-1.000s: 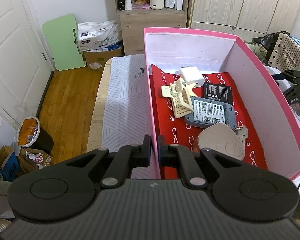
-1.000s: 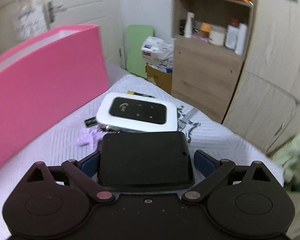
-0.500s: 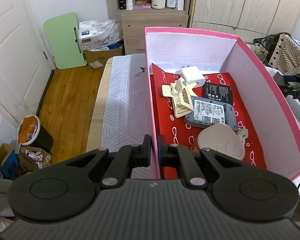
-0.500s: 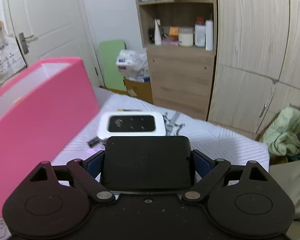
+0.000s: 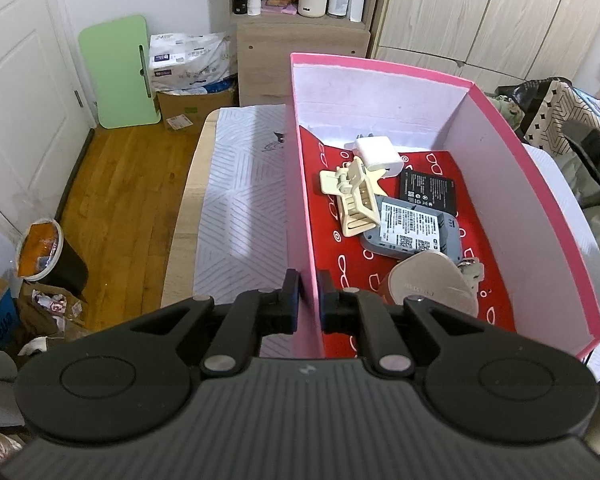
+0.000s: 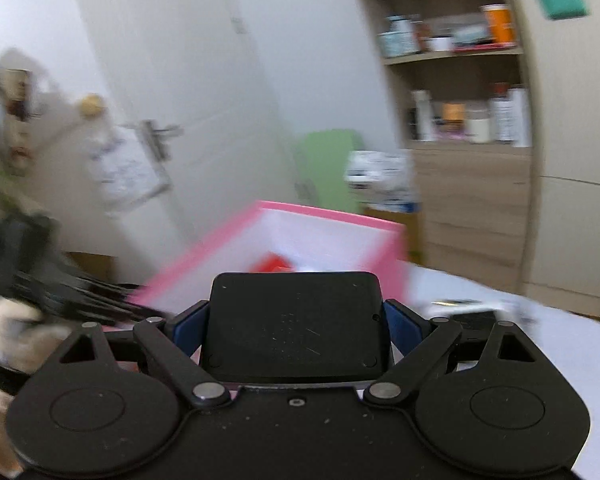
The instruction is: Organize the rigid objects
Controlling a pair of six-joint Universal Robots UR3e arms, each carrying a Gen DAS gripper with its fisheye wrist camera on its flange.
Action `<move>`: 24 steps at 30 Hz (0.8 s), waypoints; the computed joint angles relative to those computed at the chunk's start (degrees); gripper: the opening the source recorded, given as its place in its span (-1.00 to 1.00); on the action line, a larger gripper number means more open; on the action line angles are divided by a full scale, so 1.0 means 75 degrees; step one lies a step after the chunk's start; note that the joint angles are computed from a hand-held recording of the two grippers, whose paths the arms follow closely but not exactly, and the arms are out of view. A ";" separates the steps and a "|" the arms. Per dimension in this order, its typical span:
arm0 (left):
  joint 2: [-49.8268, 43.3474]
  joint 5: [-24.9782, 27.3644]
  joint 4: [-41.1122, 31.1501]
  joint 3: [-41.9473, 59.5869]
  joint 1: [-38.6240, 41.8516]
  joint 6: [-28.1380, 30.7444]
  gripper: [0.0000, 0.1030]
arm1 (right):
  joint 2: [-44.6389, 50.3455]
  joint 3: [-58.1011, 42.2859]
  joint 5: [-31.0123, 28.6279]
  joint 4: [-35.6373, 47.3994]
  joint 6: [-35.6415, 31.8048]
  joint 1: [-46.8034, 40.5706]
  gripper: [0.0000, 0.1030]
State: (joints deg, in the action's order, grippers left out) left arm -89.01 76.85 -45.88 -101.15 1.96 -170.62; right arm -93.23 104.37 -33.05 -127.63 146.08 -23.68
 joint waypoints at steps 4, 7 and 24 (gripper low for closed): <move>0.0000 0.0029 0.0109 -0.0046 -0.0041 -0.0038 -0.83 | 0.0617 -0.1063 -0.0298 0.0478 -0.0356 0.1146 0.81; -0.0087 0.0267 0.0080 0.0082 -0.0217 0.0025 -0.83 | 0.1486 -0.1913 -0.1839 -0.0464 -0.0884 0.2468 0.81; 0.0120 -0.0524 0.0126 -0.0252 0.0317 0.0166 -0.79 | 0.4783 -0.7340 -0.3518 0.3782 -0.2795 0.4749 0.81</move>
